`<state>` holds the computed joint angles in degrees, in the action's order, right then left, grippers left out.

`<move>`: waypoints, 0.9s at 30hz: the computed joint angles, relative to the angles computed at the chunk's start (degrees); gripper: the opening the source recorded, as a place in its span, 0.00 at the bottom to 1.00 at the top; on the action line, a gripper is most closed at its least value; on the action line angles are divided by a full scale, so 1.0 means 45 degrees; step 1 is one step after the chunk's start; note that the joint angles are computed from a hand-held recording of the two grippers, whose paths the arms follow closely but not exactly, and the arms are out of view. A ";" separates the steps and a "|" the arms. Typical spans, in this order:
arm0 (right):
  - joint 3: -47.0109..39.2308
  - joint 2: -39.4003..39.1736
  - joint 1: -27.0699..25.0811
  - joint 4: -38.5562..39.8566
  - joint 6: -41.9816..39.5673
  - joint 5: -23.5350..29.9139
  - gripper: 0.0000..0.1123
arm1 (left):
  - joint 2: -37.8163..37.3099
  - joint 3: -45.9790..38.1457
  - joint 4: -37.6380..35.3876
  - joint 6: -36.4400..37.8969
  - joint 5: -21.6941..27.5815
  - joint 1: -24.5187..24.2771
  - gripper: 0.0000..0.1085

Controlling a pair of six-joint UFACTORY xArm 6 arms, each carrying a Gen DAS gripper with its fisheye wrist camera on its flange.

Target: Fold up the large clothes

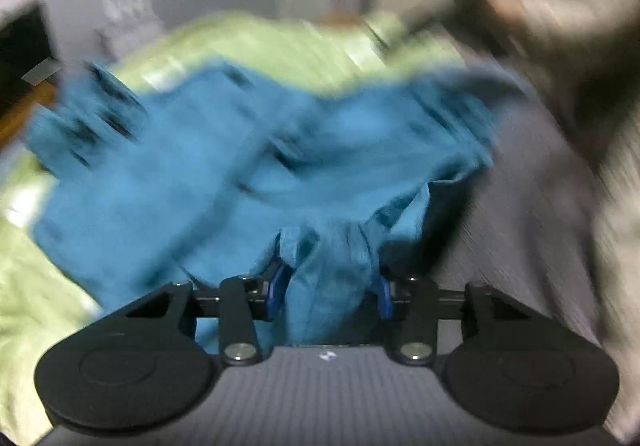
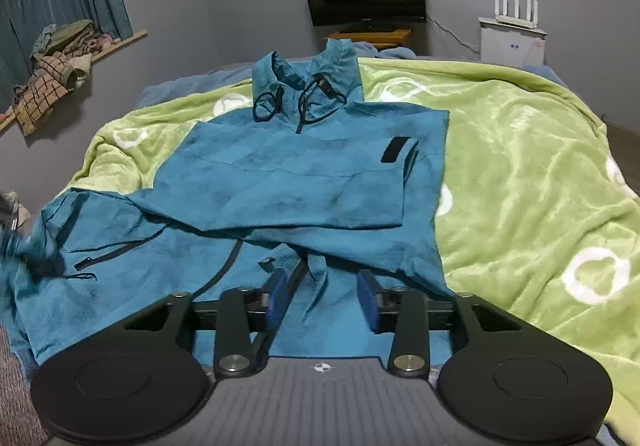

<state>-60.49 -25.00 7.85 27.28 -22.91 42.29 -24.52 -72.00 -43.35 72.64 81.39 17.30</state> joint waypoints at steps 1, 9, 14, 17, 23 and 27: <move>-0.0019 0.0047 0.0002 0.0151 -0.0016 -0.0081 0.49 | 0.0133 -0.0076 -0.0462 -0.0135 -0.0210 0.0092 0.39; -0.0552 0.0051 -0.1113 0.3900 -0.3332 0.2183 0.73 | 0.0981 0.0083 -0.1185 -0.0123 -0.2821 -0.0998 0.36; -0.0974 0.0218 -0.2163 0.5752 -0.4445 0.3952 0.78 | 0.2044 -0.0047 -0.0908 -0.1879 -0.5943 -0.2027 0.36; -0.1260 0.0455 -0.2575 0.6724 -0.5032 0.4809 0.82 | 0.2826 -0.0497 -0.0349 -0.2861 -0.7047 -0.2371 0.36; -0.2287 0.1343 -0.3182 0.7914 -0.6416 0.6820 0.87 | 0.4039 -0.1349 0.0896 -0.4420 -0.7930 -0.2372 0.36; -0.2822 0.1805 -0.3028 0.7628 -0.6727 0.6880 0.88 | 0.4599 -0.1569 0.0953 -0.4802 -0.8357 -0.2319 0.36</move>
<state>-73.19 -16.88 -5.77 61.61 -53.18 73.25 -3.82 -79.06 -39.06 51.03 43.79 6.87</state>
